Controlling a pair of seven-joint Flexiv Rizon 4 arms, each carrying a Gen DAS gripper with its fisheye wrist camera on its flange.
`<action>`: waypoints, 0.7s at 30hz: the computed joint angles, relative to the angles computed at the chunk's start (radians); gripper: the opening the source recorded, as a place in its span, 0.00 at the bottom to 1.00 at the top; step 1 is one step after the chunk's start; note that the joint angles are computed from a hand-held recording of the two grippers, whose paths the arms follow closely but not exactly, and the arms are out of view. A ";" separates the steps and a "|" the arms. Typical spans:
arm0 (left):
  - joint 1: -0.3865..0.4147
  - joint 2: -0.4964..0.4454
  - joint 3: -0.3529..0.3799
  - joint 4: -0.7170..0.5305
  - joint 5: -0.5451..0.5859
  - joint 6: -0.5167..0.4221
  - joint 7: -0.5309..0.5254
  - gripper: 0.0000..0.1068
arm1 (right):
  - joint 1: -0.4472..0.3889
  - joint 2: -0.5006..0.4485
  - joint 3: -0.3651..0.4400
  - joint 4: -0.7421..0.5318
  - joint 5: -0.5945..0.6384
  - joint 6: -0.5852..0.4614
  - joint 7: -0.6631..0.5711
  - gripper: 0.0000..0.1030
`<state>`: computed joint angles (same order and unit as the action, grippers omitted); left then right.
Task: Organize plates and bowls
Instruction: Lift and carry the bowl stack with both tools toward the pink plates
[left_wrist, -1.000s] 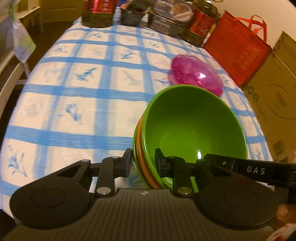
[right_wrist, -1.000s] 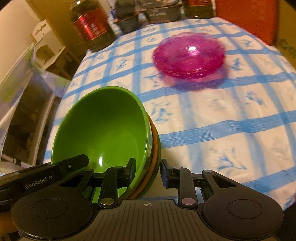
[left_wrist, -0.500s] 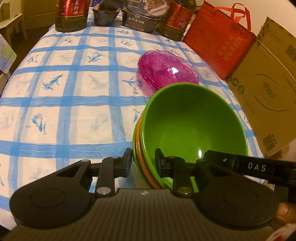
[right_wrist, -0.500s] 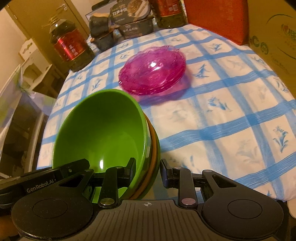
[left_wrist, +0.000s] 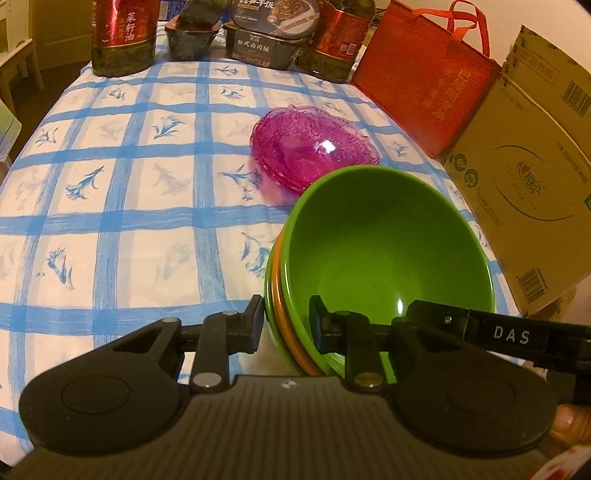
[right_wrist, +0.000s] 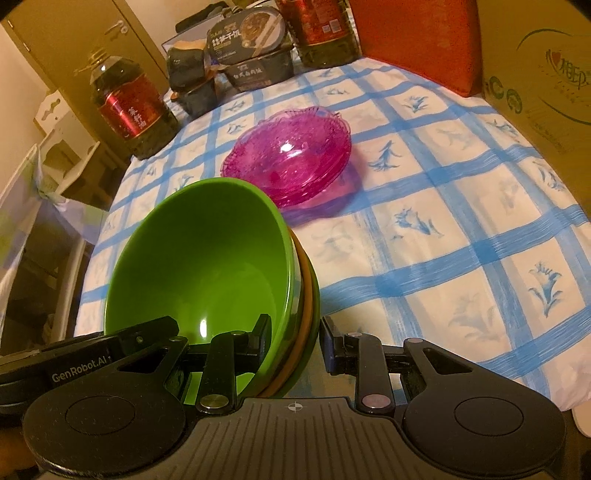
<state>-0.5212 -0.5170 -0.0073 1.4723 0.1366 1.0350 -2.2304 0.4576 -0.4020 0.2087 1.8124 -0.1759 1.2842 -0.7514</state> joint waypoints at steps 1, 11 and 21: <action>0.000 -0.005 -0.001 -0.009 0.000 -0.003 0.002 0.21 | -0.002 0.000 0.000 -0.001 0.001 0.000 -0.001 0.28; 0.001 -0.038 -0.002 -0.078 -0.011 -0.015 0.019 0.21 | -0.013 -0.002 -0.008 -0.026 0.005 -0.013 -0.016 0.27; 0.002 -0.062 0.001 -0.121 -0.024 -0.026 0.039 0.21 | -0.024 -0.014 -0.012 -0.062 0.005 -0.033 -0.031 0.27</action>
